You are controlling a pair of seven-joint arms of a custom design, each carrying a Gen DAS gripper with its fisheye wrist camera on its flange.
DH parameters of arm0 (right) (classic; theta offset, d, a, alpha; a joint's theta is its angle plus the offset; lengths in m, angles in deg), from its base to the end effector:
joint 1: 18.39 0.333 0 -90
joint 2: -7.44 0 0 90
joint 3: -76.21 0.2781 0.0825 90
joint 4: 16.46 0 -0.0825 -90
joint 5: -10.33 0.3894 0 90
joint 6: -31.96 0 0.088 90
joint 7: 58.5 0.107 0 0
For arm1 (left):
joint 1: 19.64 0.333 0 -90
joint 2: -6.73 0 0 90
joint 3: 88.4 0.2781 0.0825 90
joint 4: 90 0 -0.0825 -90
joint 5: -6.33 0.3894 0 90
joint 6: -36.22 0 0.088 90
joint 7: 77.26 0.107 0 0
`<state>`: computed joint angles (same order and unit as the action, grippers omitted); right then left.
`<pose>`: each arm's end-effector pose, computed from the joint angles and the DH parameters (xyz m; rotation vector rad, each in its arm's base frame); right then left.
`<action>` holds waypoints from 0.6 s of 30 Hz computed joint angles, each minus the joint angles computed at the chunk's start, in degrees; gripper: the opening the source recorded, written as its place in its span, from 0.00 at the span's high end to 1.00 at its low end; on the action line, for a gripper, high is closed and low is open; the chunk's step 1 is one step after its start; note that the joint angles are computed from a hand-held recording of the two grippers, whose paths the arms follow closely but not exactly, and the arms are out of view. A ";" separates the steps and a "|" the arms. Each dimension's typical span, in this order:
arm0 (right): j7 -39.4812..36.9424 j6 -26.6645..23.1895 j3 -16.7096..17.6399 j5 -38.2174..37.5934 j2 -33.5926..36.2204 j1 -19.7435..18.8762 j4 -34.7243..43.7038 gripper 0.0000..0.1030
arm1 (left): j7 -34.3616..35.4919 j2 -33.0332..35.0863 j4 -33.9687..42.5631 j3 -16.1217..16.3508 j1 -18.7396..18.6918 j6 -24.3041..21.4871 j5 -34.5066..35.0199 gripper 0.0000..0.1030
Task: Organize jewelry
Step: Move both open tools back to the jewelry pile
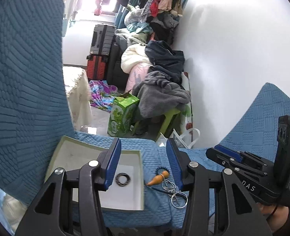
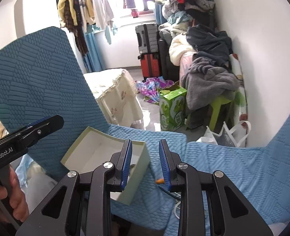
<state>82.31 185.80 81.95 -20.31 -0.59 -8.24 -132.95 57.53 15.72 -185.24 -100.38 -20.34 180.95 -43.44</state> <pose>0.5480 0.1755 0.5575 -1.4893 1.8558 -0.7246 0.6450 -0.1282 0.5532 -1.3922 2.1966 -1.3805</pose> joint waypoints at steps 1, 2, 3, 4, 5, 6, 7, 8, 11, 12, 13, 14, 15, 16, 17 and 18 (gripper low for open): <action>0.12 0.18 -0.20 0.01 -1.36 -0.13 -1.61 0.75 | -0.02 -0.15 -0.33 -0.22 -0.25 0.22 0.00 0.53; -0.03 0.42 -0.30 0.29 -2.33 -0.29 -2.84 0.75 | 0.78 -0.31 -0.78 -0.52 -0.37 0.11 -0.74 0.53; -0.10 0.78 -0.39 0.62 -3.36 -0.58 -4.27 0.75 | 1.72 -0.56 -1.45 -0.81 -0.52 0.17 -1.88 0.53; -0.08 1.33 -0.46 0.88 -4.45 -0.99 -5.94 0.75 | 2.33 -0.77 -2.14 -1.00 -0.69 0.20 -2.99 0.53; 0.17 1.74 -0.38 0.81 -5.41 -1.58 -7.51 0.75 | 2.36 -0.85 -2.87 -1.11 -1.04 0.06 -3.38 0.53; 0.42 1.84 -0.21 0.73 -6.17 -2.21 -8.85 0.75 | 2.48 -0.91 -3.71 -1.24 -1.53 0.08 -3.31 0.53; 0.43 2.09 -0.14 1.01 -6.98 -2.65 -10.24 0.75 | 2.80 -0.95 -4.52 -1.37 -2.00 0.20 -3.17 0.53; 0.16 2.86 -0.32 1.68 -7.78 -3.00 -11.93 0.75 | 2.71 -0.90 -4.93 -1.41 -2.40 -0.02 -2.80 0.53; -1.16 4.03 -0.42 3.87 -9.40 -3.88 -15.75 0.76 | 2.51 -0.42 -6.14 -1.72 -3.22 -1.02 -2.89 0.53; -1.80 4.61 -0.60 4.86 -9.76 -4.05 -16.99 0.76 | 3.23 -0.09 -6.50 -1.90 -3.29 -1.87 -3.62 0.53; -2.15 5.02 -0.58 5.57 -10.00 -4.37 -18.10 0.76 | 3.02 0.23 -6.70 -1.90 -3.46 -2.75 -3.26 0.55; -2.63 5.28 -0.60 6.41 -10.15 -4.56 -18.90 0.77 | 2.69 0.65 -6.68 -1.89 -3.63 -3.61 -2.60 0.57; -3.38 5.91 -0.83 7.48 -10.19 -4.58 -19.84 0.78 | 2.61 1.05 -6.76 -1.96 -3.80 -4.45 -1.97 0.60; -4.43 6.73 -1.21 8.81 -10.38 -4.39 -21.02 0.79 | 2.61 1.17 -7.02 -2.06 -3.92 -4.89 -1.55 0.61; -5.34 7.40 -1.41 10.03 -10.45 -4.28 -21.92 0.80 | 2.54 1.44 -7.33 -2.14 -4.09 -5.45 -0.92 0.62; -7.14 8.36 -2.26 12.37 -10.08 -3.50 -22.77 0.82 | 2.43 1.92 -7.36 -2.21 -4.16 -6.53 -0.30 0.63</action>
